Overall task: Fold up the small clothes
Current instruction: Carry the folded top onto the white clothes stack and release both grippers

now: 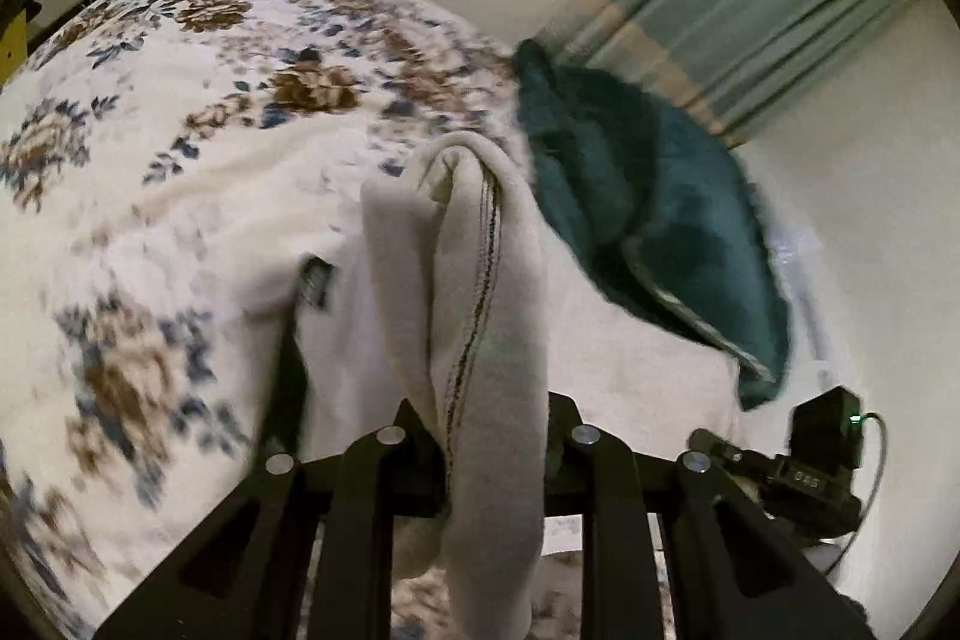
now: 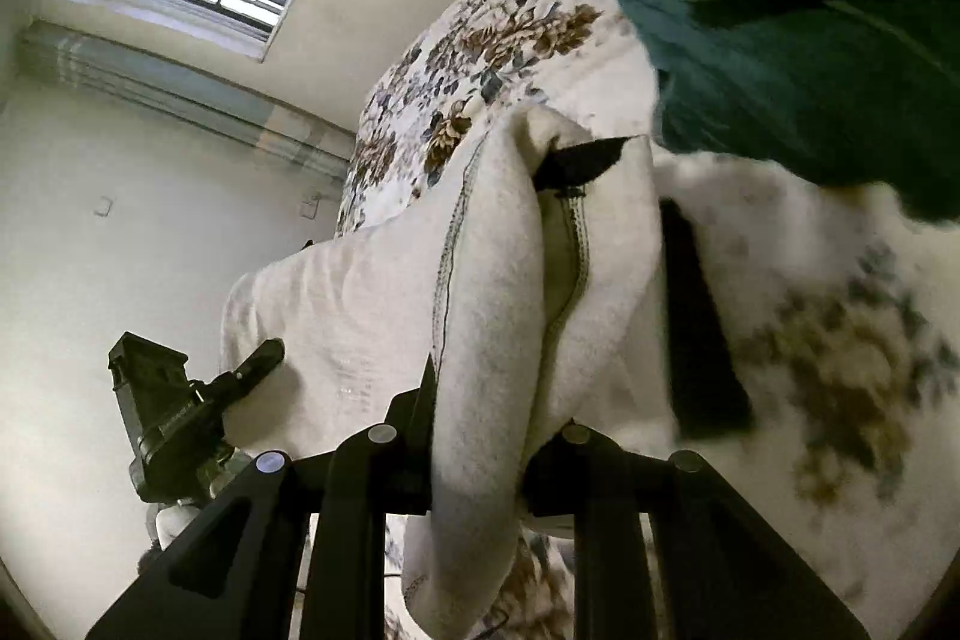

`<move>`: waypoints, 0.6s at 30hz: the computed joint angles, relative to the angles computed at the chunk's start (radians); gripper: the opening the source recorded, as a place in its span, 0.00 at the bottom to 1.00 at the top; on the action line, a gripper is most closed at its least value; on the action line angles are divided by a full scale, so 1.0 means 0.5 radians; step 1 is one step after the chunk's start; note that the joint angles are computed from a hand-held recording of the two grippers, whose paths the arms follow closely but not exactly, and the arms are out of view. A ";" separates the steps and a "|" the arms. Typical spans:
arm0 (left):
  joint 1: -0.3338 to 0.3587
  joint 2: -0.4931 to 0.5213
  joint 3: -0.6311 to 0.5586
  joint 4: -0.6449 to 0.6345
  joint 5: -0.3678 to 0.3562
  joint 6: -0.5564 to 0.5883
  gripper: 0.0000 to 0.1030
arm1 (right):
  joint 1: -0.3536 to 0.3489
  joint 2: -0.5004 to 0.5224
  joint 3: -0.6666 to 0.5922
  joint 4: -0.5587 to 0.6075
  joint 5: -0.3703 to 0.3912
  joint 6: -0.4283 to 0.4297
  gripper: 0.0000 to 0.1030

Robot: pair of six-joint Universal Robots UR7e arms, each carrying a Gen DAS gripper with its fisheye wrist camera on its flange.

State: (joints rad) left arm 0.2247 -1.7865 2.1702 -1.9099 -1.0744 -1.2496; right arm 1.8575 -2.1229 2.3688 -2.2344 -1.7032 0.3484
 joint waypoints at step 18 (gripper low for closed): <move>-0.283 0.491 -0.370 1.422 0.124 -0.634 0.90 | 0.727 0.767 -0.325 0.675 -1.536 0.622 1.00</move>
State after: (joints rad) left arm 0.0832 -1.5412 1.9852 -1.1988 -1.0127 -1.5665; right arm 2.2211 -1.7395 2.2065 -1.8970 -2.4710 0.6594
